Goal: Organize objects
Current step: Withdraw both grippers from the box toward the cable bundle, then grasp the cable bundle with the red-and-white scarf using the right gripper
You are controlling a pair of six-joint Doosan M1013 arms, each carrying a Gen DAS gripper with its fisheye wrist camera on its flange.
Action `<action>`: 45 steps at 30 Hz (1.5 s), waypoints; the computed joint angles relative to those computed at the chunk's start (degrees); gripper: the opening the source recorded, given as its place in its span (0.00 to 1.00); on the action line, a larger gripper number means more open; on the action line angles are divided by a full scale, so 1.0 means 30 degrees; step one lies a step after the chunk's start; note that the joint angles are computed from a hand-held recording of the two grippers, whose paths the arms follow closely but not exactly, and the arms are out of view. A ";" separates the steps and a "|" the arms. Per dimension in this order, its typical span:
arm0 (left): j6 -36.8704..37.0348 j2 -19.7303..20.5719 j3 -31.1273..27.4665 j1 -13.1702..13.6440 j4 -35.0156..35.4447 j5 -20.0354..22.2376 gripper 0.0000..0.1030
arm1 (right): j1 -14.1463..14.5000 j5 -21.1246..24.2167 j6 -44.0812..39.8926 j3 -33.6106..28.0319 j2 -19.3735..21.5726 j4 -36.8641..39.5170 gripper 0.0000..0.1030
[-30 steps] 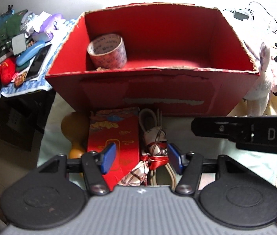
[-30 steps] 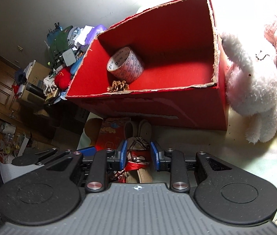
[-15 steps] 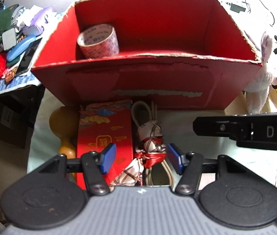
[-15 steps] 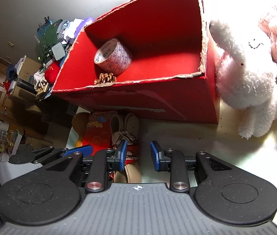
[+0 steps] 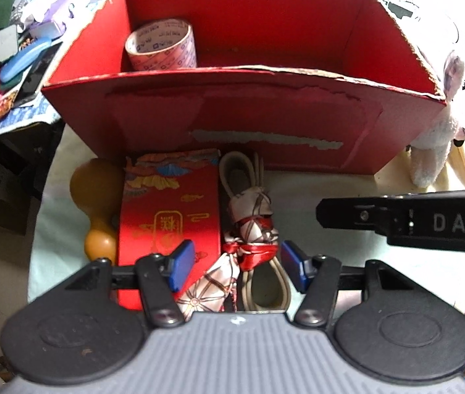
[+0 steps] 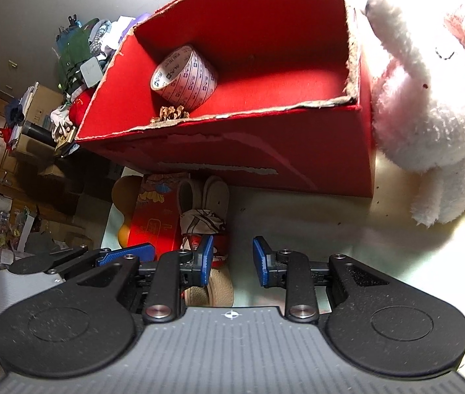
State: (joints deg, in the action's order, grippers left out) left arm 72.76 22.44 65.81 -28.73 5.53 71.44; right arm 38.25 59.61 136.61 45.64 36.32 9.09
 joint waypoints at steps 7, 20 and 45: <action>0.1355 -0.0830 0.1278 0.0739 -0.2457 -0.1773 0.58 | -0.0092 0.0459 -0.0811 -0.0498 0.0420 0.1010 0.29; 0.3453 -0.1176 0.2189 0.1460 -0.6695 -0.3295 0.58 | -0.0012 0.1607 -0.1687 -0.2861 0.1927 0.1371 0.41; 0.6630 -0.0636 0.1638 0.2017 -0.8304 -0.2909 0.59 | -0.0241 0.1417 -0.0360 -0.1580 0.1342 0.1146 0.44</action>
State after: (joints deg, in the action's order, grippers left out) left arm 92.65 20.53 70.73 -22.68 -19.38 62.71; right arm 37.53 63.86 135.52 40.90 40.35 12.53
